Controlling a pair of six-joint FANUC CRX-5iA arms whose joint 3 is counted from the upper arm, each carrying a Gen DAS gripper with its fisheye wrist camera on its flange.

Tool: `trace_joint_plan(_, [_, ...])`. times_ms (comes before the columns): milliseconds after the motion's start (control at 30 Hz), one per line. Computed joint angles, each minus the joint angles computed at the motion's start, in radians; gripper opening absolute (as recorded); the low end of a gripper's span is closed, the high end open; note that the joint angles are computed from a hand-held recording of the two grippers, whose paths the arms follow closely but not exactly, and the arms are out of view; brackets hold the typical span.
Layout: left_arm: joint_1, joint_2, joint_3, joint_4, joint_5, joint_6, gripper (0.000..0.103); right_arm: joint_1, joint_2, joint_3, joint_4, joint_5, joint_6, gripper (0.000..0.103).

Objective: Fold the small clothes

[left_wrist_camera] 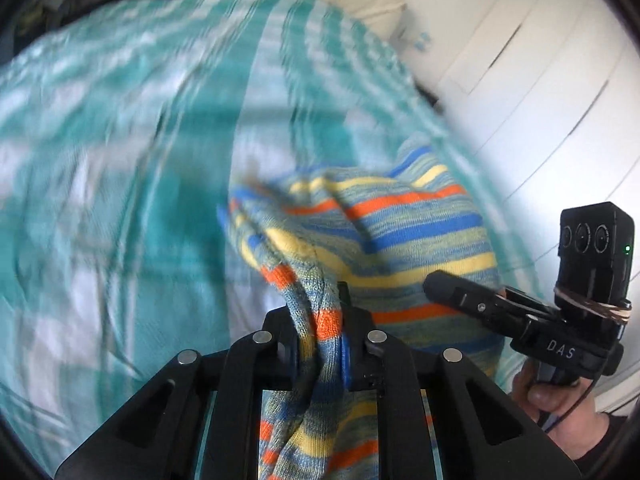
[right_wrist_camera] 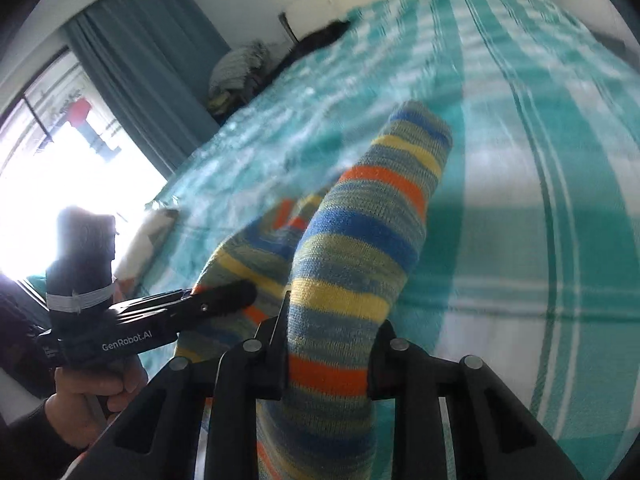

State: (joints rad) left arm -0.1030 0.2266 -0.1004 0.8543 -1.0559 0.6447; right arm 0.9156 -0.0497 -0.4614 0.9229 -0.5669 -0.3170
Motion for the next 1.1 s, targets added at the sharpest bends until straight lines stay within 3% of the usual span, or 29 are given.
trace_joint_plan(267, [0.007, -0.032, 0.098, 0.14, -0.028, -0.035, 0.014, -0.013, -0.06, 0.106, 0.115, -0.048, 0.065, 0.027])
trace_joint_plan(333, [0.004, -0.013, 0.116, 0.104, -0.051, 0.013, 0.018, -0.024, -0.073, 0.103, 0.097, -0.027, 0.072, 0.027])
trace_joint_plan(400, [-0.001, 0.031, 0.139, -0.018, -0.085, 0.128, 0.042, -0.019, -0.085, 0.08, 0.018, -0.023, 0.098, 0.034])
trace_joint_plan(433, [-0.005, 0.03, 0.122, -0.117, -0.066, 0.192, 0.045, -0.005, -0.084, 0.074, -0.063, -0.054, 0.144, 0.04])
trace_joint_plan(500, [0.003, -0.024, 0.029, -0.236, -0.001, 0.211, 0.045, 0.064, -0.069, 0.093, -0.253, -0.242, 0.237, 0.081])
trace_joint_plan(533, [0.018, -0.081, -0.059, -0.273, 0.053, 0.185, 0.046, 0.103, -0.071, 0.08, -0.283, -0.314, 0.222, 0.086])
trace_joint_plan(633, [0.063, -0.241, -0.262, -0.281, 0.157, 0.117, 0.066, 0.279, -0.084, 0.032, -0.326, -0.563, 0.094, 0.087])
trace_joint_plan(700, [0.083, -0.37, -0.379, -0.262, 0.214, 0.083, 0.087, 0.393, -0.083, 0.025, -0.342, -0.692, -0.018, 0.093])
trace_joint_plan(767, [0.067, -0.486, -0.433, -0.324, 0.27, 0.116, 0.095, 0.477, -0.058, 0.066, -0.363, -0.813, -0.104, 0.097])
trace_joint_plan(800, [0.055, -0.521, -0.437, -0.357, 0.282, 0.134, 0.095, 0.512, -0.035, 0.106, -0.374, -0.879, -0.13, 0.102])
trace_joint_plan(933, [0.011, -0.623, -0.434, -0.441, 0.337, 0.214, 0.102, 0.558, 0.032, 0.229, -0.34, -1.054, -0.075, 0.103])
trace_joint_plan(1000, [0.001, -0.643, -0.404, -0.479, 0.324, 0.279, 0.102, 0.582, 0.076, 0.306, -0.301, -1.162, -0.041, 0.103])
trace_joint_plan(1100, [0.007, -0.68, -0.397, -0.477, 0.307, 0.303, 0.102, 0.596, 0.116, 0.385, -0.257, -1.243, -0.015, 0.103])
